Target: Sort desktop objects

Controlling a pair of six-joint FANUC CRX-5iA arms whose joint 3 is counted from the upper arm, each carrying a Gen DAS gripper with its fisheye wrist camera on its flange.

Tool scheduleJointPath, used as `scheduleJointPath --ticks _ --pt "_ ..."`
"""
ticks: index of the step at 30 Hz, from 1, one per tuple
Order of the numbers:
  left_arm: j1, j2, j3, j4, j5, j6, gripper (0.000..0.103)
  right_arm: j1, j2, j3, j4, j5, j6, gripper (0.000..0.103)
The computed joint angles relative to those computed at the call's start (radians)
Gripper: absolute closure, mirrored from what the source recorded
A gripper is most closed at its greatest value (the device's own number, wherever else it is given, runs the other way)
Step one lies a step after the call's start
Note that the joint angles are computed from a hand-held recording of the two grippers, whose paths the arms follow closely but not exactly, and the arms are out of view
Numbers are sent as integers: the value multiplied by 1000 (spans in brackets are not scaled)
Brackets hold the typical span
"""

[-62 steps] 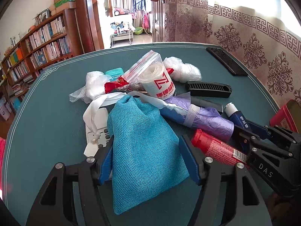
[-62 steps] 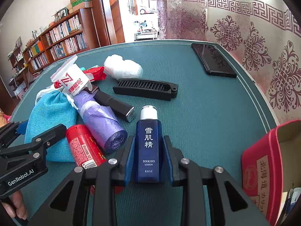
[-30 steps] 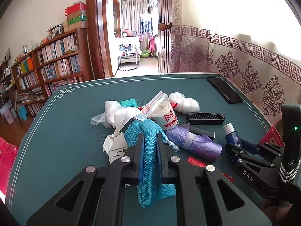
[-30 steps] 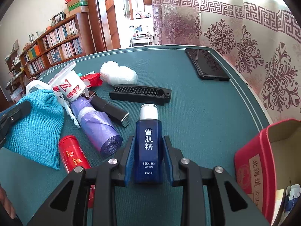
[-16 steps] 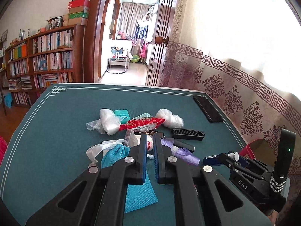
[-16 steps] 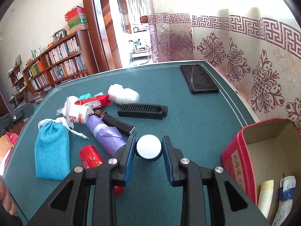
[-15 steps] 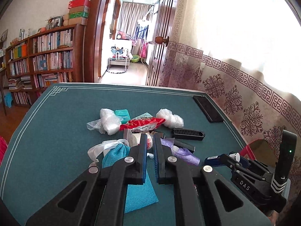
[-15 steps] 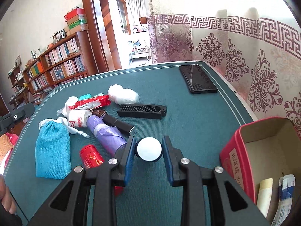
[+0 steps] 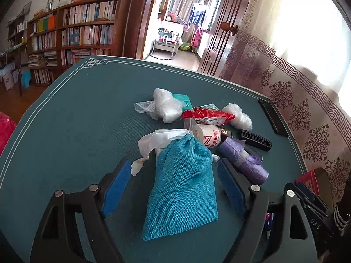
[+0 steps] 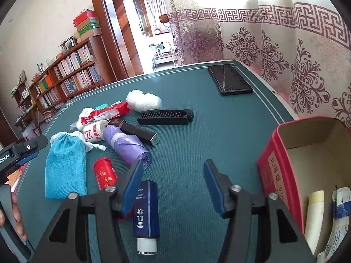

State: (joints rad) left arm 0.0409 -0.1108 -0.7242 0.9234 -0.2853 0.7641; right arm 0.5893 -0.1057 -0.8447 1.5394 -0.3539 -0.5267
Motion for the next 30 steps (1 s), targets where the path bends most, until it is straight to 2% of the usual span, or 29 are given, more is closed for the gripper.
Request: scheduleJointPath --ticks 2,5,10,12,13,14,16,18,21,22,23,30 --pt "22 29 31 -97 -51 85 19 8 5 3 1 -2 17 31" --pt "21 63 53 -129 -100 116 19 23 13 7 3 -13 36 30" --pt "5 117 114 -295 -137 226 19 17 22 11 -5 35 52 30" --pt "-14 111 106 -318 -90 219 20 16 23 12 -2 45 56 30" --pt "-18 110 100 -303 -86 196 25 15 24 12 2 50 55 30" --pt "-22 100 83 -264 -73 163 35 15 24 12 3 52 56 30" --pt "-28 76 44 -168 -48 84 42 19 26 12 -6 50 64 30" --pt "-38 46 4 -46 -24 -21 60 25 28 14 -22 43 74 30" --pt "-49 12 -35 121 -21 -145 75 25 28 13 -35 43 75 30" --pt "-52 0 -46 159 -19 -176 76 32 29 15 -51 35 86 30" --pt "-60 -9 -52 194 -8 -203 85 40 29 16 -67 24 97 30" --pt "-96 -69 -97 454 2 -409 85 97 -14 -8 -151 -12 131 30"
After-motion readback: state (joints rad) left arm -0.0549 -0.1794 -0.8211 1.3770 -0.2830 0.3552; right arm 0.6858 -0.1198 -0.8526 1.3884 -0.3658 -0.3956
